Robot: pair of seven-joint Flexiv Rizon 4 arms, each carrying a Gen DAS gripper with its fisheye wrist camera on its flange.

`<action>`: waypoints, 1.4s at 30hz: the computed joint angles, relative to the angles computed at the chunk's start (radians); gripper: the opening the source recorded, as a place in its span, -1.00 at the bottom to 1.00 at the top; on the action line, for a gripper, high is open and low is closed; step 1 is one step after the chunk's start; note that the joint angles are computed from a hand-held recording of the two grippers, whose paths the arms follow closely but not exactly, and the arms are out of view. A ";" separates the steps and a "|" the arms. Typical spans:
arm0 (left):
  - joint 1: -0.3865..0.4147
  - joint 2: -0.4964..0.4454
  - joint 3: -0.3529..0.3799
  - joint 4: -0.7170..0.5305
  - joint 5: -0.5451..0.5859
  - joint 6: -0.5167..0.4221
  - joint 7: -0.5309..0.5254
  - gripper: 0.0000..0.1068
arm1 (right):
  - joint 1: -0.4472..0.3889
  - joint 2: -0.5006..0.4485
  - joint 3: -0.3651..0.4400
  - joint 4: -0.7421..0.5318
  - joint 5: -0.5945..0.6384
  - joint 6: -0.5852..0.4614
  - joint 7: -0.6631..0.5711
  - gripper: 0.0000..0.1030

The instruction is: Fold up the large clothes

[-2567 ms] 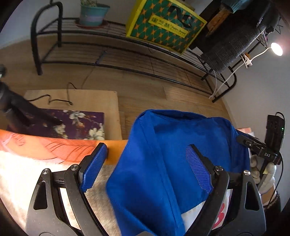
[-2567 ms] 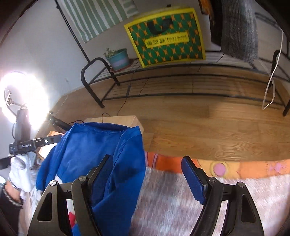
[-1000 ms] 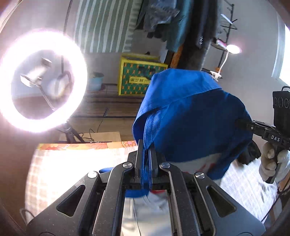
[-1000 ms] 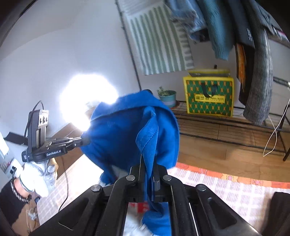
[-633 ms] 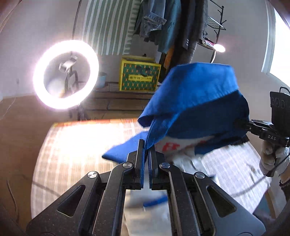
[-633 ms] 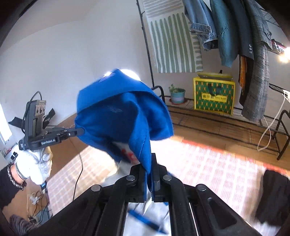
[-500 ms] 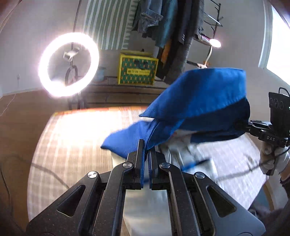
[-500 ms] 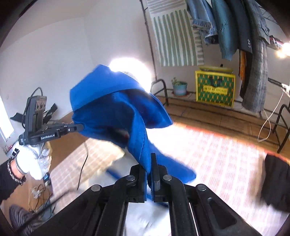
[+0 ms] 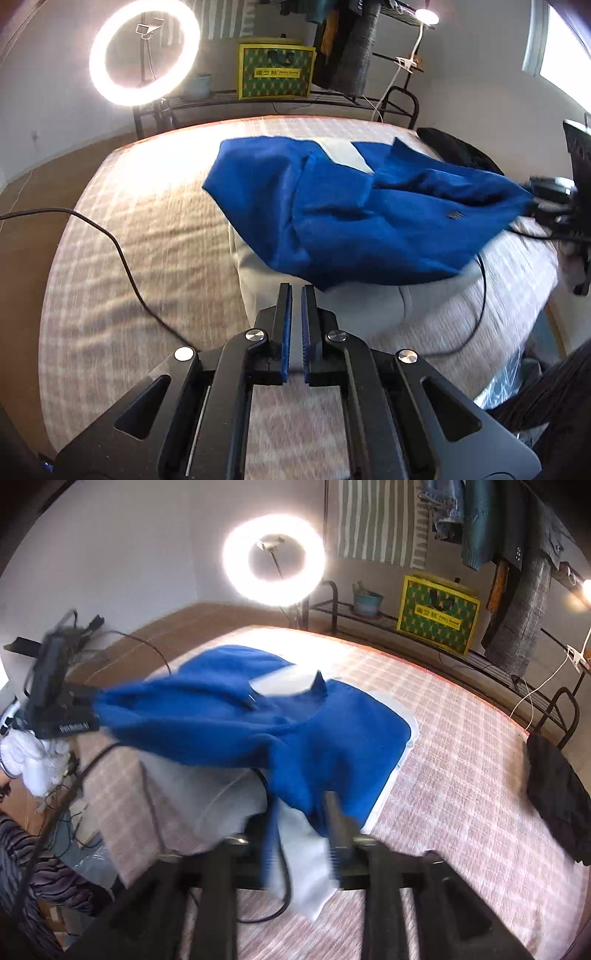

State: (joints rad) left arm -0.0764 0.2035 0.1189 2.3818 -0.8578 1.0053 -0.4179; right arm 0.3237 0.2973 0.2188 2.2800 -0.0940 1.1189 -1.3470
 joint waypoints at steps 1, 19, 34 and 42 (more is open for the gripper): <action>0.006 0.025 0.010 0.011 0.017 -0.015 -0.006 -0.99 | 0.002 0.029 0.004 0.008 0.007 -0.007 -0.002 -0.22; 0.067 0.401 0.154 -0.141 0.112 -0.352 -0.221 -0.48 | 0.041 0.469 0.085 -0.056 0.020 -0.183 0.130 0.08; 0.050 0.485 0.196 -0.242 0.159 -0.493 -0.355 0.03 | 0.055 0.580 0.102 -0.124 0.061 -0.321 0.207 0.42; 0.071 0.339 0.167 -0.084 0.077 -0.457 -0.453 0.03 | 0.111 0.450 0.073 0.024 0.210 -0.194 0.321 0.42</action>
